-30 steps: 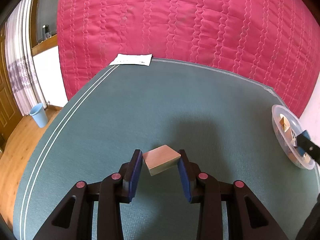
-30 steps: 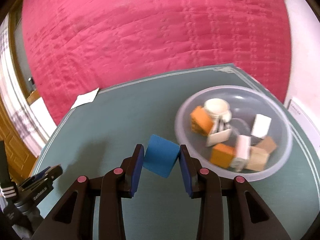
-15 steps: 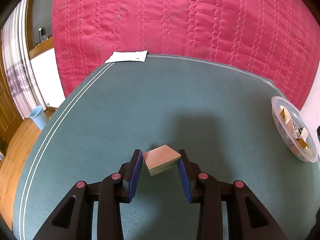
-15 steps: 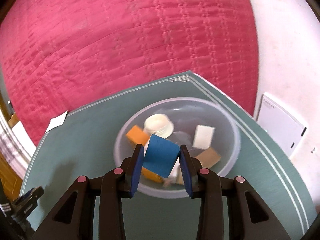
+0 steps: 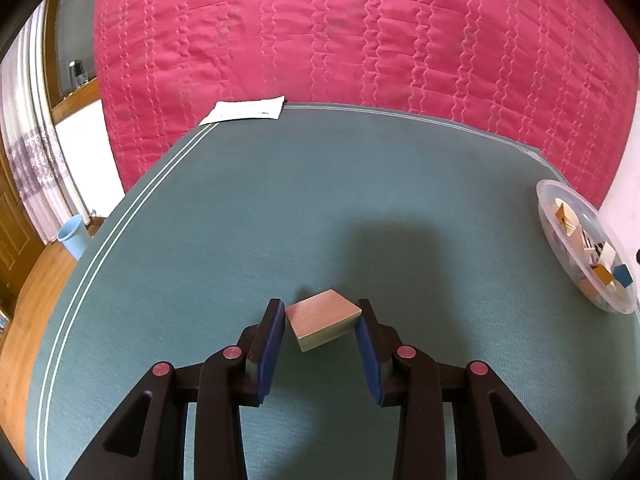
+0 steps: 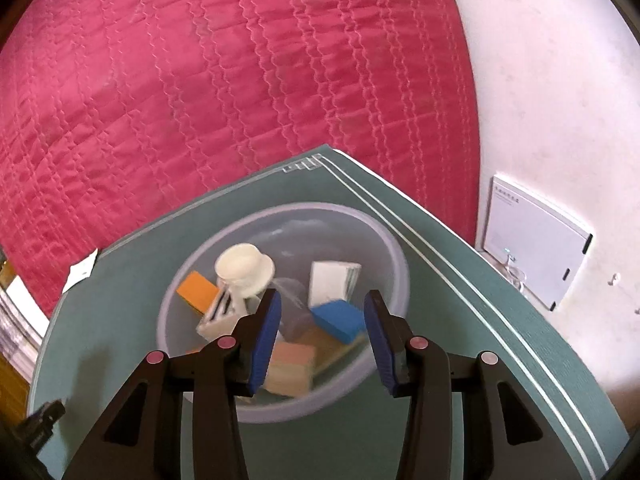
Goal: Organize rigid objects
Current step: 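Carry the blue cube into the clear bowl and open the right gripper while left holds the wedge, then carry the tan wedge into the clear bowl and open the left gripper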
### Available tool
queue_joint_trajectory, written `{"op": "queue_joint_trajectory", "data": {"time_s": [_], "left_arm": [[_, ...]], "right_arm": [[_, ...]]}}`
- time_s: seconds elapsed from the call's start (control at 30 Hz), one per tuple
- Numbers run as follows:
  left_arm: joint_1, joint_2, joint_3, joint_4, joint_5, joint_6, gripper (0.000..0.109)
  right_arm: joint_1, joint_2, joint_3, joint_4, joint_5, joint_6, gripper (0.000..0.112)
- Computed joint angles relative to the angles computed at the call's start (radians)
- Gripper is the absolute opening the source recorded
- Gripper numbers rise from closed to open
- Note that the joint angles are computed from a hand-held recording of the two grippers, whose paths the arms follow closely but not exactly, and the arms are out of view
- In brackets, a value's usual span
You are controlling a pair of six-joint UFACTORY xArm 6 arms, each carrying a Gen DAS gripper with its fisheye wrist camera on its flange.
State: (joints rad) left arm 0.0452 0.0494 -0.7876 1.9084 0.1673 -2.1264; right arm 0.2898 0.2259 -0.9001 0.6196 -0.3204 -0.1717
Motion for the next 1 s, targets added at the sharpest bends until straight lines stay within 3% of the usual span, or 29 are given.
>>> {"op": "queue_joint_trajectory", "data": {"time_s": [0.13,0.27,0.67,0.9,1.0], "left_arm": [[-0.023,-0.005,-0.003,-0.013,-0.008,0.026,0.038],[-0.044,-0.006,-0.011,-0.040,-0.033,0.060,0.038],[-0.172,0.038,-0.113,-0.219,-0.045,0.276,0.038],[-0.224,0.134,-0.237,-0.336,-0.155,0.433,0.038],[-0.254,0.172,-0.283,-0.388,-0.164,0.498,0.038]], "right_arm": [[-0.023,-0.022,0.057,-0.053,-0.010,0.049,0.045],[-0.071,-0.054,0.119,-0.198,-0.027,0.179,0.049],[-0.178,-0.090,0.210,-0.502,-0.083,0.432,0.054],[-0.159,-0.078,0.223,-0.479,-0.122,0.427,0.059],[-0.160,-0.079,0.227,-0.493,-0.127,0.441,0.059]]}}
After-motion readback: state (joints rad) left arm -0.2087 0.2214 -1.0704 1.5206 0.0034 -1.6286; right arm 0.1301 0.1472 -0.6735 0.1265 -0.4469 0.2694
